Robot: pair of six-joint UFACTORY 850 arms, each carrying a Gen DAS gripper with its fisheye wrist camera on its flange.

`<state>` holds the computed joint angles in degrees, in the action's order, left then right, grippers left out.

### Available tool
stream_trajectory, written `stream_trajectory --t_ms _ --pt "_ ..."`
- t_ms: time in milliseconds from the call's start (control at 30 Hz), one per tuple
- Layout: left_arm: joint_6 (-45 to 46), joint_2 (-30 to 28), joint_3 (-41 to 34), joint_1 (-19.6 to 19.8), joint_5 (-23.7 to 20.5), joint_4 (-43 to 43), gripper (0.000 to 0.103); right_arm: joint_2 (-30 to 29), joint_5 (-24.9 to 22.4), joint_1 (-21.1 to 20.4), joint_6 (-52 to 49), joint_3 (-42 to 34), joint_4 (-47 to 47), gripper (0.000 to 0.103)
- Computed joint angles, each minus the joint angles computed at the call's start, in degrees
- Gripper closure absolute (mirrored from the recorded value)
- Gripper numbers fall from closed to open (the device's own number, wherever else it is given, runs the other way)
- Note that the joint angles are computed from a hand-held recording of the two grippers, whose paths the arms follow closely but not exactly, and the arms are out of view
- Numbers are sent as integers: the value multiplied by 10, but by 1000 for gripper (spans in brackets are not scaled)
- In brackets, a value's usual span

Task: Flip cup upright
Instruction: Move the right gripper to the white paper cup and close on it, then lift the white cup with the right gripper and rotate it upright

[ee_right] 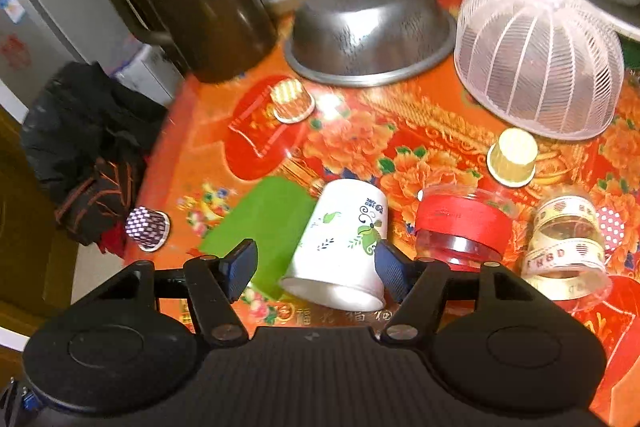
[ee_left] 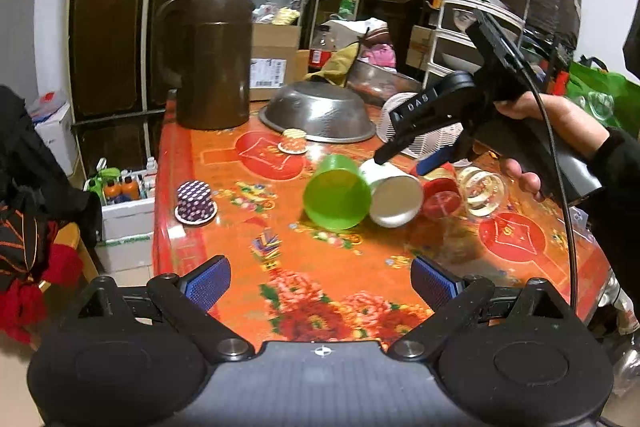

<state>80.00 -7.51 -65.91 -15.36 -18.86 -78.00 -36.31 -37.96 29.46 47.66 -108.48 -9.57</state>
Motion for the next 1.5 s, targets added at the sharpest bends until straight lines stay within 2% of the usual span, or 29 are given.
stream_trajectory --t_ms 267,533,667,833,900,1033,1133,1200,1433,1500 --pt "5 -13 -3 21 -24 -15 5 -57 -85 -8 -37 -76 39 35" --pt "7 -12 3 31 -30 -24 5 -87 -123 -12 -71 -117 71 34" --pt "12 -8 8 34 -29 -28 5 -72 -109 -9 -71 -102 66 36" --pt "56 3 21 44 -27 -68 5 19 -43 17 -89 -11 23 36" --pt "69 6 26 50 -29 -77 5 50 -33 35 -116 17 -5 36" --pt "78 11 34 67 -64 -78 5 81 -45 63 -265 45 14 36" --pt "88 17 41 76 -95 -67 5 73 -89 75 -402 43 59 36" --pt "105 20 46 77 -108 -62 5 58 -120 83 -453 33 63 36" --pt "158 26 47 80 -136 -27 5 46 -143 104 -688 41 116 36" --pt "171 20 35 81 -159 -1 5 46 -151 107 -752 42 132 36"
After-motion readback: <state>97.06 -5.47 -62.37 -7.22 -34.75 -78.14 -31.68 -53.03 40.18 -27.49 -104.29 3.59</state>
